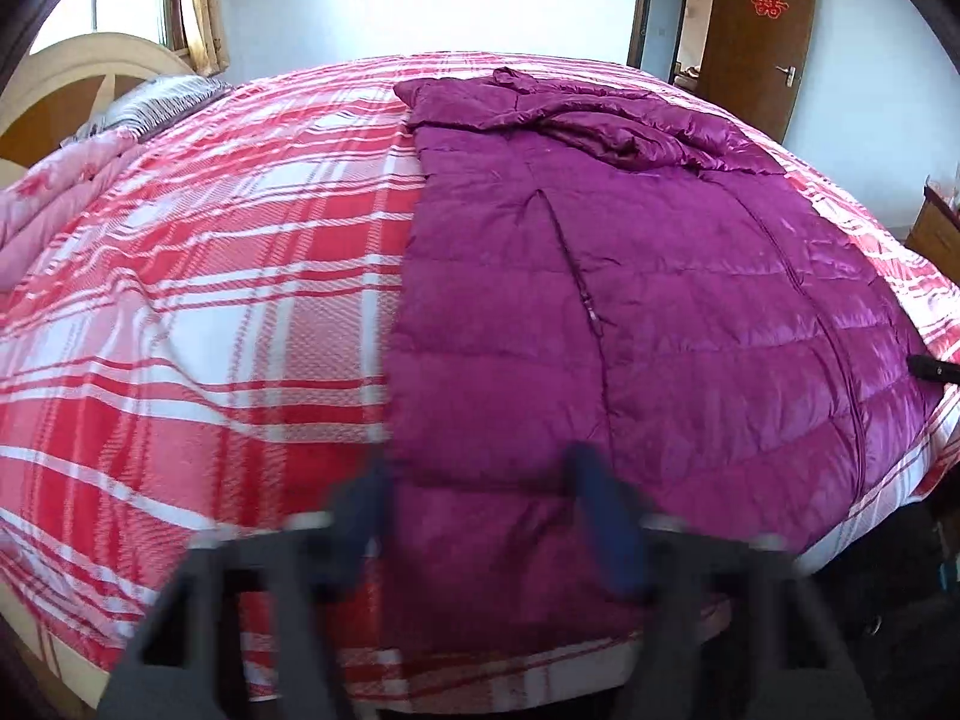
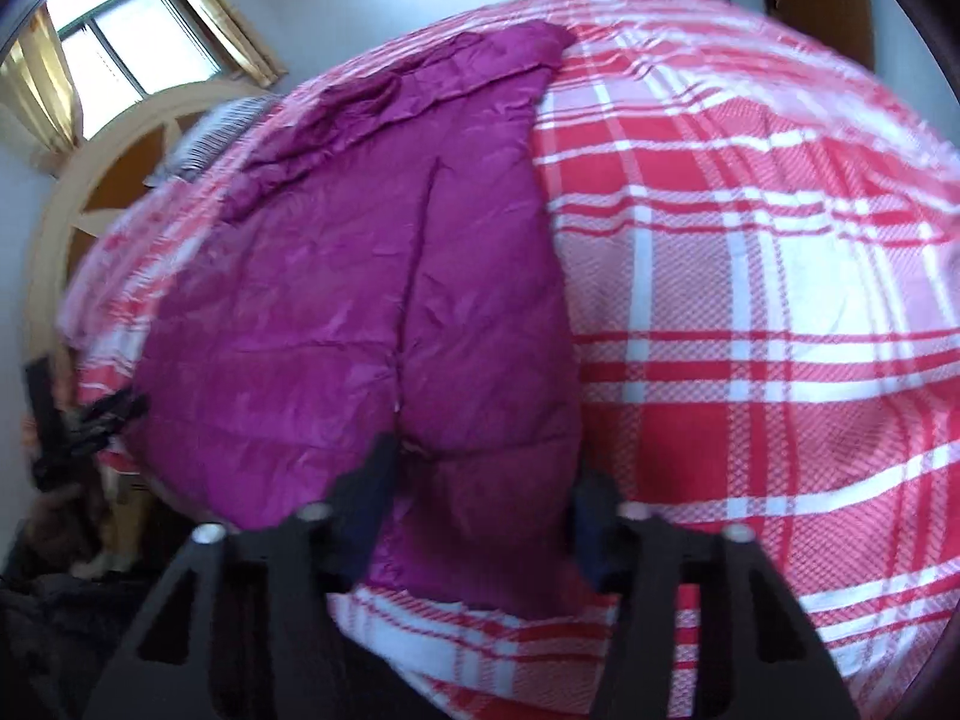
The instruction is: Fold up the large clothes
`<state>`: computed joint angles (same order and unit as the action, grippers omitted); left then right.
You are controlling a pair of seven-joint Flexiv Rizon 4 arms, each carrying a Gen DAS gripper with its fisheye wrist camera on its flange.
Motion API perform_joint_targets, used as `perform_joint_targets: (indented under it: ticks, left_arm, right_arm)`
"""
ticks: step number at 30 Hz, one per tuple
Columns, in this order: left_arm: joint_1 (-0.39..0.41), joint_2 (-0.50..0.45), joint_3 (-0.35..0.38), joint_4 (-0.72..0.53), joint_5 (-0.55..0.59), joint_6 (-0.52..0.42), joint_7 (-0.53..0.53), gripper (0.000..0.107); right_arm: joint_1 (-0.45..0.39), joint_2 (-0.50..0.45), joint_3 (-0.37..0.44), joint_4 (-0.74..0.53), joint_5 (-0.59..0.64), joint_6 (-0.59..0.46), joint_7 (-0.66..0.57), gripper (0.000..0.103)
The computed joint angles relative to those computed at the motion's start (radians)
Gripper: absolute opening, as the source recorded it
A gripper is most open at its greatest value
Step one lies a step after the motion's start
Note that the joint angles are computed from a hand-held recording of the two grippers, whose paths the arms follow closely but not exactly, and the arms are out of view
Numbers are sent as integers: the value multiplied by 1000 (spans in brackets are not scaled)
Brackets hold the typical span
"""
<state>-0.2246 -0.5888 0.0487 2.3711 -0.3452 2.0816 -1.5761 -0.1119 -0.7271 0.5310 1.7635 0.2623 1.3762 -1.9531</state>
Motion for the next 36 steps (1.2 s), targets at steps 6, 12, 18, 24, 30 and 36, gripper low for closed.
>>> perform_joint_targets:
  ticks: [6,12,18,24,30,36]
  left_arm:
    - [285,52,-181,41,284,16,-135,4]
    - [619,157,-397,93,685,82,-389,3]
    - [849,301,-593,108,909,122,-576,3]
    - [907,349,-629,21,1043,114,-723,3]
    - [997,199,-714,-205,1159,-10,-807,3]
    - [1031,-27,-811,-431,1093,-202,-666,3]
  right_arm:
    - [-69,27,69,25,63,-11,-80,10]
    - [-208,76,214,54,190,-32,-219,9]
    - [-435,142,404,40,399,-178,-417,7]
    - [-563,187,493,-43,591,-272,-572,7]
    - [-383,128,350,-238,604,-270,-496,7]
    - [-110,32,110,-481,512,-264,-303,7]
